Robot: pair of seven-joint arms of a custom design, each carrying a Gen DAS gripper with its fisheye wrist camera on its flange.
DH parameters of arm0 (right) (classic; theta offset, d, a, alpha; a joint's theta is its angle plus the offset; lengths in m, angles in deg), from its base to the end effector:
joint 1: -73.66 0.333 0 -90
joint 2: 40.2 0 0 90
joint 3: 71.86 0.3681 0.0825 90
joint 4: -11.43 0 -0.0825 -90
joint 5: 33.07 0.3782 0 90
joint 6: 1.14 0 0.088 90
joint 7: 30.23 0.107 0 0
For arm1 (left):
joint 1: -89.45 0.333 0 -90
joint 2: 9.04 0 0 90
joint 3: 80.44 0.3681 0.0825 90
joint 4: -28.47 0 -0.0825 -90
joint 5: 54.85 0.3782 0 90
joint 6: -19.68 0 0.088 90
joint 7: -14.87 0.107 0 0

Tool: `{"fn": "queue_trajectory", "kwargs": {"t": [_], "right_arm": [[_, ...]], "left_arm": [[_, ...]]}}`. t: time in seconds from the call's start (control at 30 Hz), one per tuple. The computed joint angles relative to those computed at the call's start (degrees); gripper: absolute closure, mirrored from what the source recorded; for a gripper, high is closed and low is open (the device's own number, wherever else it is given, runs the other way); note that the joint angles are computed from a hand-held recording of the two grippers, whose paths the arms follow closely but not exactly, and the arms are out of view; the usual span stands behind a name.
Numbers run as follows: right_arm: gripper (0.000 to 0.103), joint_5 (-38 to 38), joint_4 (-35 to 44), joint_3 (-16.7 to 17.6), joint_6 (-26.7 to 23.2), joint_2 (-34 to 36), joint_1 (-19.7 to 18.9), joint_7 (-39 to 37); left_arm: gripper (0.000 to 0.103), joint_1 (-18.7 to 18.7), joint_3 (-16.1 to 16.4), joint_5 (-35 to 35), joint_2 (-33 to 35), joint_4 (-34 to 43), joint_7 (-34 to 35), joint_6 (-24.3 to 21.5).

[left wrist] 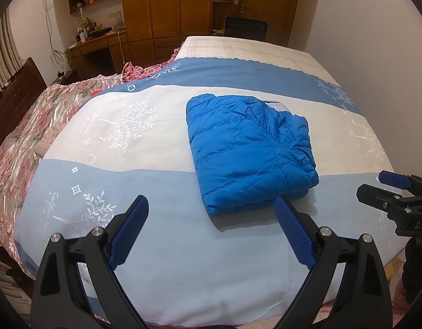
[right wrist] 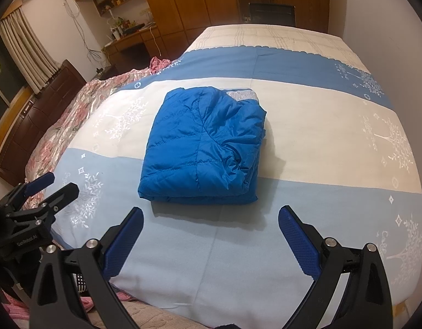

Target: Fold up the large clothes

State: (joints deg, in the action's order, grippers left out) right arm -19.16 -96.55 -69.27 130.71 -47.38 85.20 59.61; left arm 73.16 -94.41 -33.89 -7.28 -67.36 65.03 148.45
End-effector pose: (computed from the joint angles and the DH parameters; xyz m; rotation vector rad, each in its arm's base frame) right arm 0.5351 0.1417 0.6729 -1.9434 1.6913 -0.2161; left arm 0.5335 -0.2964 0.6866 -1.8886 1.8536 -0.6480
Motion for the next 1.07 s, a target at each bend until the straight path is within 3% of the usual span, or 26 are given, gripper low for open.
{"fn": "queue_trajectory", "kwargs": {"t": [1.07], "right_arm": [[0.004,0.56,0.16,-0.45,-0.31,0.49,-0.40,-0.84]], "left_arm": [[0.011,0.31,0.03,-1.32,-0.77,-0.61,0.47,0.21]]}}
